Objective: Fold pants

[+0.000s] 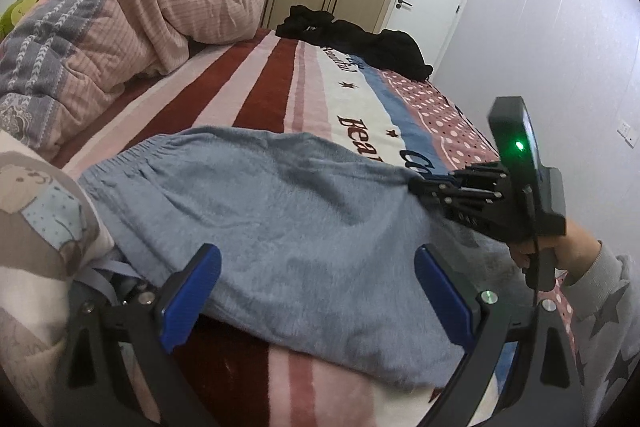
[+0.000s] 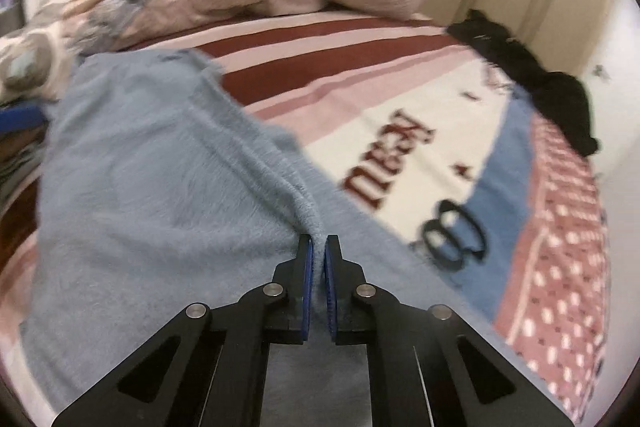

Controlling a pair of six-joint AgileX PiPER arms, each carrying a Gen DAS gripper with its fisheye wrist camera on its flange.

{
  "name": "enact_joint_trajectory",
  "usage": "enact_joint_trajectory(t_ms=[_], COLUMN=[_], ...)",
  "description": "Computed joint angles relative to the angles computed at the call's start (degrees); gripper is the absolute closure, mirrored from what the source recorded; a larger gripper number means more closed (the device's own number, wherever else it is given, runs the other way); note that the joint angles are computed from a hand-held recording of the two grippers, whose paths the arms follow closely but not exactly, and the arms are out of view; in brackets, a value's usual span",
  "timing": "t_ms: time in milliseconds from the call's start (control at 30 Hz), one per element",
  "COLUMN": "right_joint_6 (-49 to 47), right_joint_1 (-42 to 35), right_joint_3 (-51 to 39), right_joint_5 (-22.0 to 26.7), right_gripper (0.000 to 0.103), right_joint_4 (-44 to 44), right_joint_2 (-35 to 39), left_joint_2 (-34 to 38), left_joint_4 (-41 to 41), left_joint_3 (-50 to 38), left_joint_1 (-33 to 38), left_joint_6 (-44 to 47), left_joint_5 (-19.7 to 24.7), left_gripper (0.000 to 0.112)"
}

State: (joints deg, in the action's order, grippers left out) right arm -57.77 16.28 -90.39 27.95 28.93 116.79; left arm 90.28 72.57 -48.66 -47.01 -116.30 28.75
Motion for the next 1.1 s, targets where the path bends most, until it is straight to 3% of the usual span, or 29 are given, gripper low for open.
enact_joint_trajectory(t_ms=[100, 200, 267, 300, 433, 500, 600, 700, 800, 933, 1000, 1067, 1100], right_joint_6=[10.8, 22.9, 23.2, 20.7, 0.5, -11.0, -28.1, -45.3, -55.9, -59.5, -60.3, -61.4, -61.0], right_joint_1=[1.3, 2.3, 1.9, 0.9, -5.6, -9.1, -17.5, -26.4, -34.1, -39.3, -43.9, -47.7, -49.3], right_joint_3=[-4.0, -12.5, -11.8, -9.3, 4.4, 14.3, 30.3, 42.5, 48.1, 48.6, 47.9, 47.3, 46.2], right_joint_5=[-1.4, 4.5, 4.3, 3.3, 3.4, 3.5, 9.8, 17.8, 24.8, 27.2, 29.6, 32.8, 33.1], right_gripper=[0.102, 0.099, 0.091, 0.082, 0.076, 0.068, 0.060, 0.060, 0.060, 0.060, 0.060, 0.060, 0.060], right_joint_4=[-9.0, -17.6, -16.4, -12.5, 10.4, 21.9, 38.3, 51.0, 56.7, 57.4, 58.4, 58.3, 58.2], right_joint_2=[3.0, 8.4, 8.0, 6.2, -4.6, -12.1, -23.3, -28.1, -28.1, -27.3, -26.1, -23.8, -22.0], left_joint_2=[0.8, 1.6, 2.1, 2.2, 2.6, 3.2, 5.7, 8.8, 11.1, 14.3, 16.3, 17.4, 17.1], left_joint_4=[-1.8, -5.0, -9.3, -10.5, -12.4, -13.1, -16.8, -22.6, -17.3, -16.6, -18.7, -21.6, -21.1], left_joint_3=[-0.7, -1.5, -1.8, -1.4, 0.5, 0.4, -2.0, -3.7, -4.6, -8.7, -12.2, -15.7, -16.7], left_joint_1=[0.5, 0.7, 1.3, 1.6, 3.3, 3.1, 2.8, 5.7, 6.2, 8.4, 8.7, 8.0, 7.0], left_joint_6=[1.3, 3.7, 6.9, 7.3, 3.9, 2.9, 4.0, 6.0, -1.5, -3.1, -0.2, 3.7, 3.3], left_joint_5=[0.3, 1.9, 1.8, 1.2, -3.8, -4.3, -1.8, -3.5, -2.0, 2.9, 6.8, 12.1, 14.7], left_gripper=[0.016, 0.016, 0.016, 0.016, 0.016, 0.016, 0.015, 0.014, 0.014, 0.014, 0.027, 0.077, 0.085])
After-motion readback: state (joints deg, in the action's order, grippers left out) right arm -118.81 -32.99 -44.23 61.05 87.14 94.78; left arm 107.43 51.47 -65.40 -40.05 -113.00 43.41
